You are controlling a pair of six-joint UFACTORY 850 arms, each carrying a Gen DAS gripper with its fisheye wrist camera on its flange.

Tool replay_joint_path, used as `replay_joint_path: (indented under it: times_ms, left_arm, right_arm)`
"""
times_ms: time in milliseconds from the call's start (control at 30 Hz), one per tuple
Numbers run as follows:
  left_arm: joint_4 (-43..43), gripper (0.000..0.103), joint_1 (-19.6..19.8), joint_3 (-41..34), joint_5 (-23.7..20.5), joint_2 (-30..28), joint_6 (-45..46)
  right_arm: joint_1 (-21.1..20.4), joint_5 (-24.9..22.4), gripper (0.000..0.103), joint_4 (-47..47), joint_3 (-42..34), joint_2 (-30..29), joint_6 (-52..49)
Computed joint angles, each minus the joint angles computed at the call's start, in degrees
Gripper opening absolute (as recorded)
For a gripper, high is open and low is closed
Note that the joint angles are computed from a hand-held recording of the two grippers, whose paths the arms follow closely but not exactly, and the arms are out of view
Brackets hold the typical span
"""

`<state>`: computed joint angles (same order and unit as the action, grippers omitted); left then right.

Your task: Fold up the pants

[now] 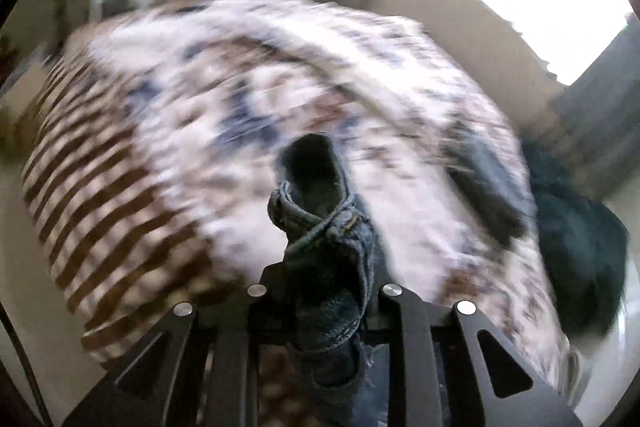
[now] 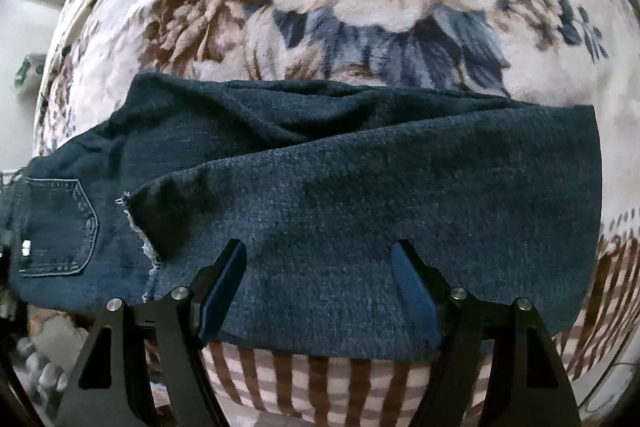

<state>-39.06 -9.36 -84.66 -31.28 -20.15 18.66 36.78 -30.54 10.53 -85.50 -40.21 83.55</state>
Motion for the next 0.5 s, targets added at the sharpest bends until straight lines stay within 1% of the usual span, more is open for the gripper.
replay_joint_path:
  times_ms: [67, 133, 167, 200, 300, 367, 433, 500]
  left_arm:
    - [-3.17, 0.019, -1.64, 0.27, -1.37, 2.18, 6.01]
    - [-5.17, 0.019, -3.18, 0.61, -3.37, 3.84, 9.66]
    - [-6.65, 0.018, -4.12, 0.77, -5.19, 4.55, 12.00]
    - [-7.35, 0.018, -5.25, 0.86, -6.85, 5.05, 13.62]
    - [-7.75, 0.018, -9.80, 2.78, -9.58, 6.70, 18.96]
    - [-6.69, 0.018, -13.13, 3.76, -11.64, 6.46, 20.30]
    - [-4.22, 0.018, -16.35, 4.63, -13.29, 5.38, 19.84]
    - [-0.61, 0.018, -19.55, 4.97, -14.75, 3.17, 17.36]
  right_arm:
    - [0.07, 1.24, 0.077, 0.04, 2.12, 1.42, 0.63]
    - [0.09, 2.59, 0.077, 0.26, 4.56, 3.08, 1.00]
    - [0.20, 3.37, 0.077, 0.35, 5.95, 4.01, 1.51]
    - [0.32, 4.77, 0.077, 0.83, 8.12, 5.40, 2.16]
    - [0.55, 7.65, 0.077, 1.55, 13.17, 8.87, 4.55]
    - [0.82, 8.77, 0.077, 0.06, 16.82, 11.62, 7.61]
    - [1.21, 8.23, 0.077, -2.43, 19.08, 13.73, 11.18]
    - [1.49, 7.08, 0.077, -4.75, 22.29, 16.54, 14.51]
